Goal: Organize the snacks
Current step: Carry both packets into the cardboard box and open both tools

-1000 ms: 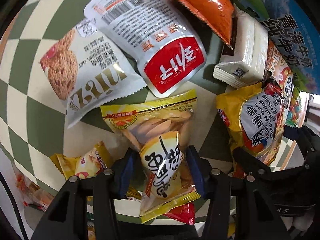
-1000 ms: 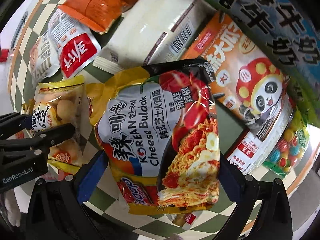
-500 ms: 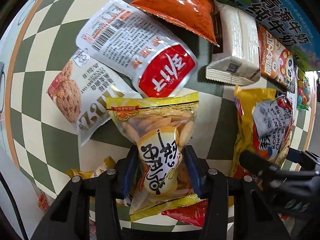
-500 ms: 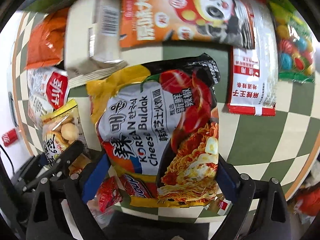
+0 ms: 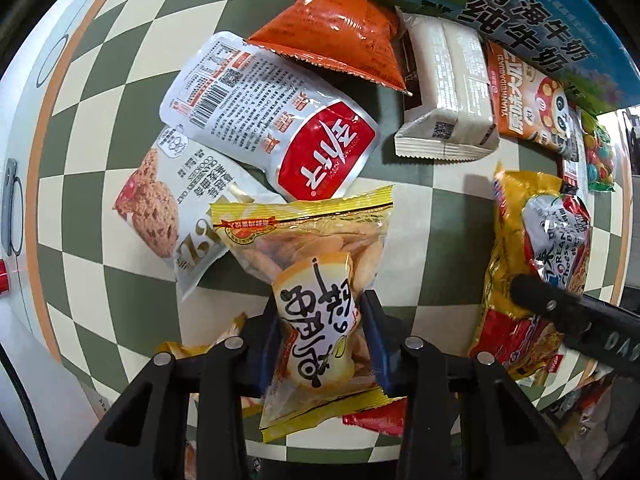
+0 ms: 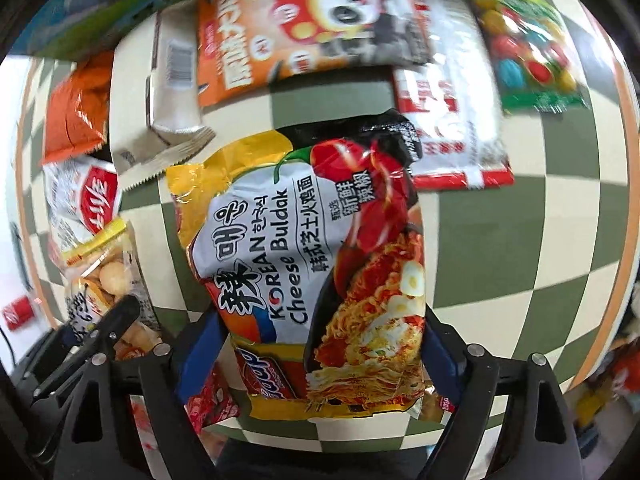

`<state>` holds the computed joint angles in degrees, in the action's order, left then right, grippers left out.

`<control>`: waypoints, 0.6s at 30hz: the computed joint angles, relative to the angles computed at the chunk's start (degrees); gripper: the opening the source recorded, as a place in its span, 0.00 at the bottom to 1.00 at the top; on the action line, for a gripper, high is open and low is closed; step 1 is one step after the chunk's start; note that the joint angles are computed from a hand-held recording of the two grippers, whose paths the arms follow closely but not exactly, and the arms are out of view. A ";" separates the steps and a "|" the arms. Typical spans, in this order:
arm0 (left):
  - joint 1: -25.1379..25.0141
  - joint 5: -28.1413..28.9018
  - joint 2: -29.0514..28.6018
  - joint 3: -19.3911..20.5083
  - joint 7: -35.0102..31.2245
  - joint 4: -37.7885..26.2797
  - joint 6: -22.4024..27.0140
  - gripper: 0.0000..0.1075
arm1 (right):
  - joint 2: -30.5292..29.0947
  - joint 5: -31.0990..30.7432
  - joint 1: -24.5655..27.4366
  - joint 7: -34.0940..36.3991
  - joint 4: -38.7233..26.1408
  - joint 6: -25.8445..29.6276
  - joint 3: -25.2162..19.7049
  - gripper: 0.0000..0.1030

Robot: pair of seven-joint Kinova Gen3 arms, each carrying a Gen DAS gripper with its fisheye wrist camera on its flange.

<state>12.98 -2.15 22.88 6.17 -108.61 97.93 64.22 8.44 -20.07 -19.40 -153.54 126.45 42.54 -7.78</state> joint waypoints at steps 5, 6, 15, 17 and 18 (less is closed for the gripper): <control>-0.38 1.30 -4.81 0.46 -0.68 0.23 2.18 0.32 | -10.41 -1.55 -0.06 -2.05 6.75 -0.91 -0.47 0.81; -0.31 1.49 -5.95 0.56 -0.64 0.05 2.65 0.32 | -13.00 -1.38 1.01 -1.31 6.93 0.81 0.48 0.81; -0.04 8.46 -11.95 0.79 -3.60 -12.27 14.01 0.32 | -33.10 -3.08 11.50 9.25 5.58 15.76 3.96 0.80; -1.76 10.32 -11.10 3.63 -2.83 -17.58 16.11 0.32 | -37.98 0.67 8.67 8.19 3.05 20.42 8.70 0.80; -2.57 11.72 -10.66 5.43 -2.11 -20.24 16.14 0.32 | -40.60 3.00 7.04 7.44 1.21 22.75 11.36 0.80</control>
<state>10.40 9.57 12.21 11.60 -110.72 77.70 80.36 -32.16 -17.07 -12.36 -146.10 127.66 65.29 3.58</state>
